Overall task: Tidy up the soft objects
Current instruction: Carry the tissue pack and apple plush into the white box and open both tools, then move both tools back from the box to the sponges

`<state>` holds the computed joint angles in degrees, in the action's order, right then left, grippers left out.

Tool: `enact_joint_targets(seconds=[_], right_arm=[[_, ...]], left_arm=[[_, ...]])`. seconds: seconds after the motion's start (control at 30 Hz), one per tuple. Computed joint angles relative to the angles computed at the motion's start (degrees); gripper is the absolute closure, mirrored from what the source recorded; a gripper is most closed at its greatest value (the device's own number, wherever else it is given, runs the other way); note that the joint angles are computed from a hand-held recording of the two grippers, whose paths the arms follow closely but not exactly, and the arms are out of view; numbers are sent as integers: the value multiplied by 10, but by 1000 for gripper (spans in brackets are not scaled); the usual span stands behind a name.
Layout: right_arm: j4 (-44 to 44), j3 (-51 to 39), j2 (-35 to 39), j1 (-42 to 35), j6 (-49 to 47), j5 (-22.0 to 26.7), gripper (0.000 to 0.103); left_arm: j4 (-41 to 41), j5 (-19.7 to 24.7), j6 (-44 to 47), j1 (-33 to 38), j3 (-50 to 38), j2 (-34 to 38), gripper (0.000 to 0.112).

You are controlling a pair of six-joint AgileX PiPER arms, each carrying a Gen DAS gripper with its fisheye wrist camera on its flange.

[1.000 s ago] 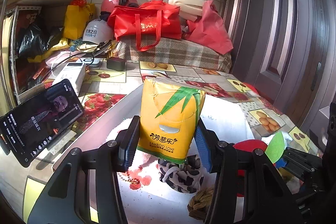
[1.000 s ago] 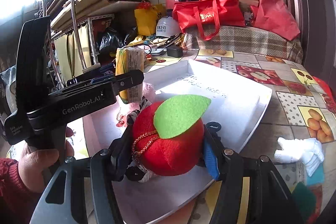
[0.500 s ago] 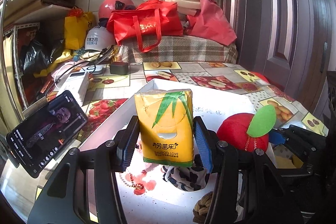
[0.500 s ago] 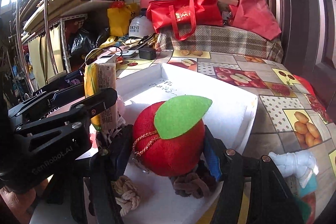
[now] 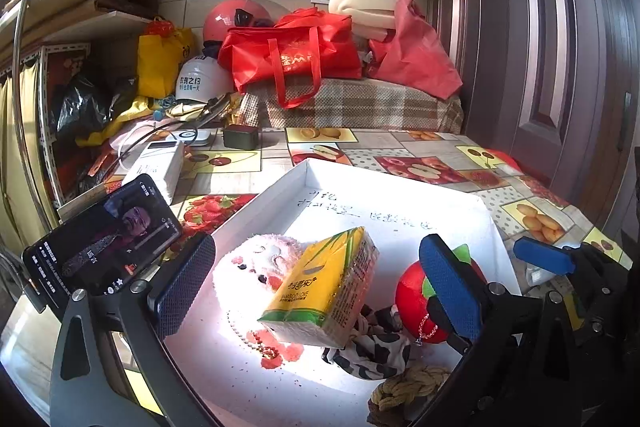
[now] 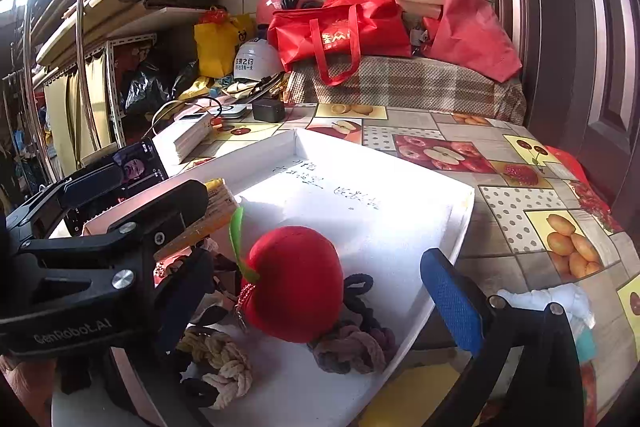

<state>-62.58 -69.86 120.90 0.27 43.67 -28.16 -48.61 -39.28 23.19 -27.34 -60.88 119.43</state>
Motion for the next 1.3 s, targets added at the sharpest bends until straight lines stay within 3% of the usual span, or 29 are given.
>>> enact_joint_targets(seconds=[1.0, 1.3], right_arm=[[70, 29, -8, -4, -78, -40, 0], [67, 41, -15, -12, -82, -45, 0]], left_arm=[[14, -9, -23, 5, 13, -8, 9], [-23, -46, 14, -20, 12, -6, 9]])
